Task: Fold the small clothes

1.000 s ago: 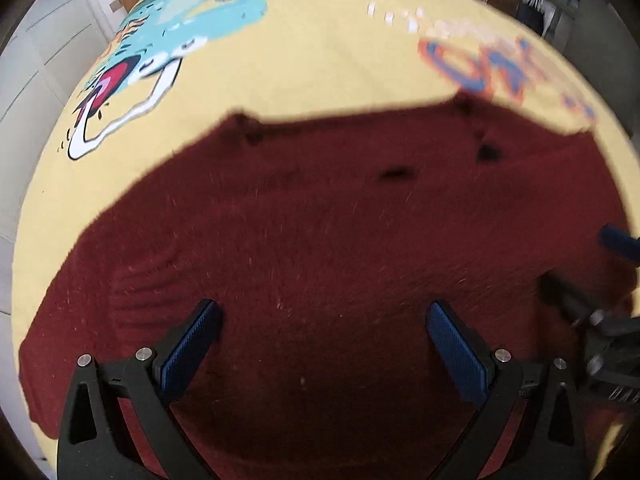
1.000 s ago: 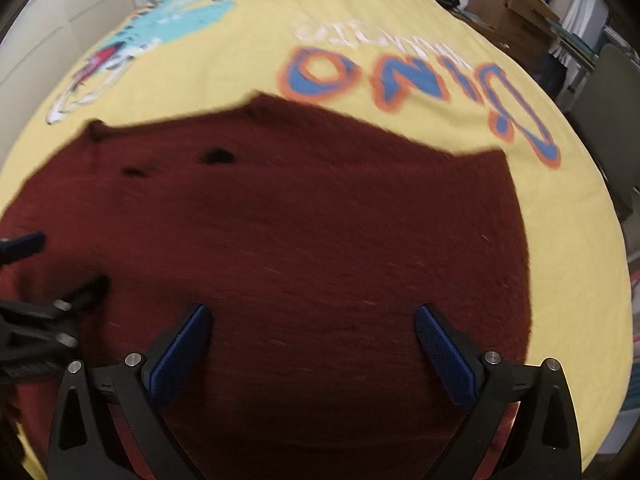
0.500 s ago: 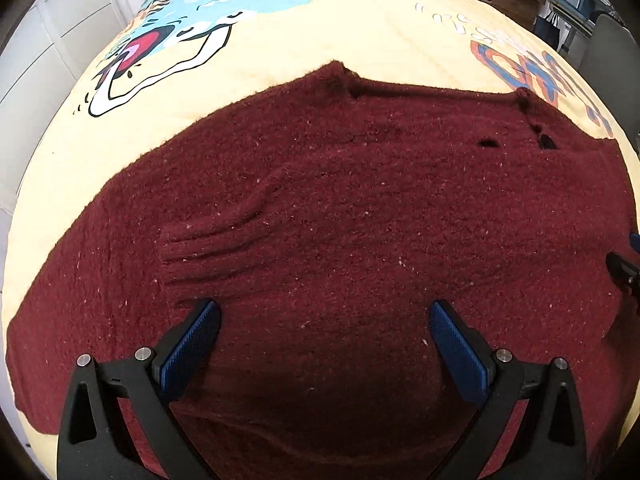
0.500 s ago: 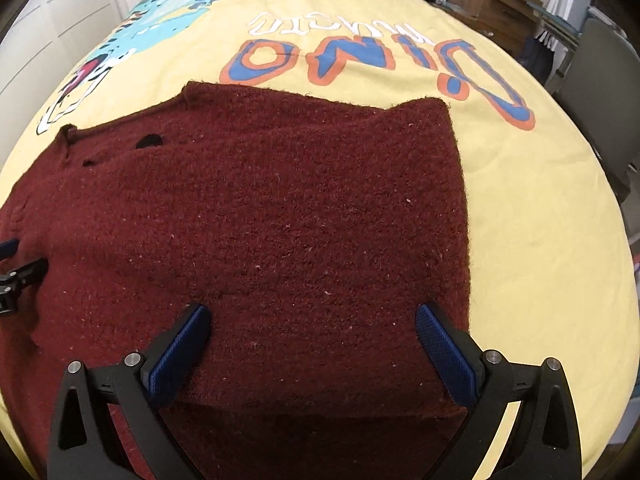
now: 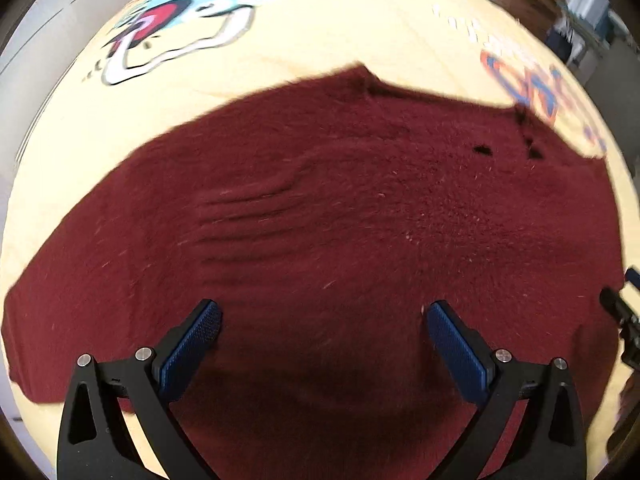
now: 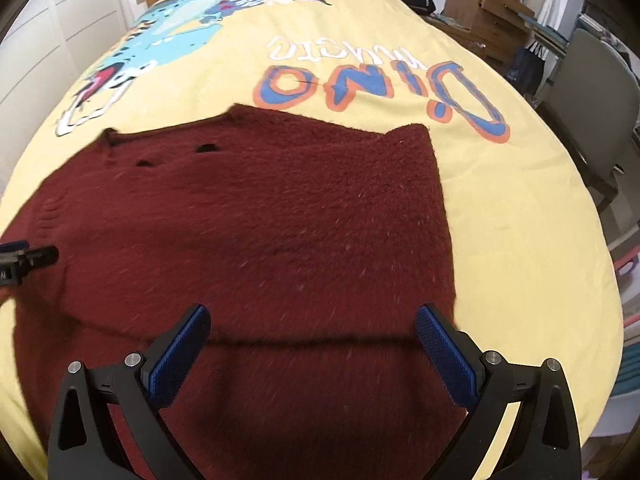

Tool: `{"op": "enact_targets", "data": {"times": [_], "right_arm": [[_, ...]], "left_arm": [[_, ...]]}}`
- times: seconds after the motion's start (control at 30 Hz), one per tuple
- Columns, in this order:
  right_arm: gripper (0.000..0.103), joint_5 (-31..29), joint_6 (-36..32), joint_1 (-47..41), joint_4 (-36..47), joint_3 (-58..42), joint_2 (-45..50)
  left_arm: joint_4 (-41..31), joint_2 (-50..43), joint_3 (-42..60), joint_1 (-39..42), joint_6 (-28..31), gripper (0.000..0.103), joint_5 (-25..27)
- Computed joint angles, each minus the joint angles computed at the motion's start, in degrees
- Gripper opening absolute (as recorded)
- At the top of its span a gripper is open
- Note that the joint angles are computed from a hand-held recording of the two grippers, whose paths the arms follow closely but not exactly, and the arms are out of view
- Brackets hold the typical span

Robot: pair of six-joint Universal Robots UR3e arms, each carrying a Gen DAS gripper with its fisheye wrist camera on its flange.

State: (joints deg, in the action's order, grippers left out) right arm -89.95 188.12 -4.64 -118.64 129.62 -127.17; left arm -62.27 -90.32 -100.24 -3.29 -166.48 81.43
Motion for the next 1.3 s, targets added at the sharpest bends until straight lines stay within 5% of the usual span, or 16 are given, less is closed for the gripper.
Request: {"op": "enact_targets", "data": {"times": [0.17, 0.4, 0.63, 0.9, 1.13, 1.3], "right_arm": [[0.102, -2.96, 3.93, 5.51, 5.81, -2.40, -4.36], [0.102, -5.67, 9.74, 11.13, 10.39, -3.25, -8.49], [0.102, -6.49, 12.87, 11.18, 15.06, -4.27, -11.76], [0.102, -8.70, 14.58, 12.41, 16.63, -5.60, -11.12], [0.102, -8.70, 14.19, 12.68, 16.22, -5.88, -9.67], [0.102, -7.86, 13.51, 11.48, 16.58, -5.49, -9.98]], "left_arm": [[-2.05, 11.68, -5.03, 9.64, 6.24, 0.102, -1.38], [-16.35, 29.60, -9.41, 33.68, 21.68, 0.102, -8.95], [-25.10, 28.90, -5.81, 57.75, 32.14, 0.102, -12.98], [-16.88, 15.18, -2.20, 68.84, 25.03, 0.102, -10.35], [-12.94, 3.26, 2.61, 69.97, 14.35, 0.101, -7.84], [-13.80, 0.05, 4.06, 70.49, 13.47, 0.101, -6.67]]}}
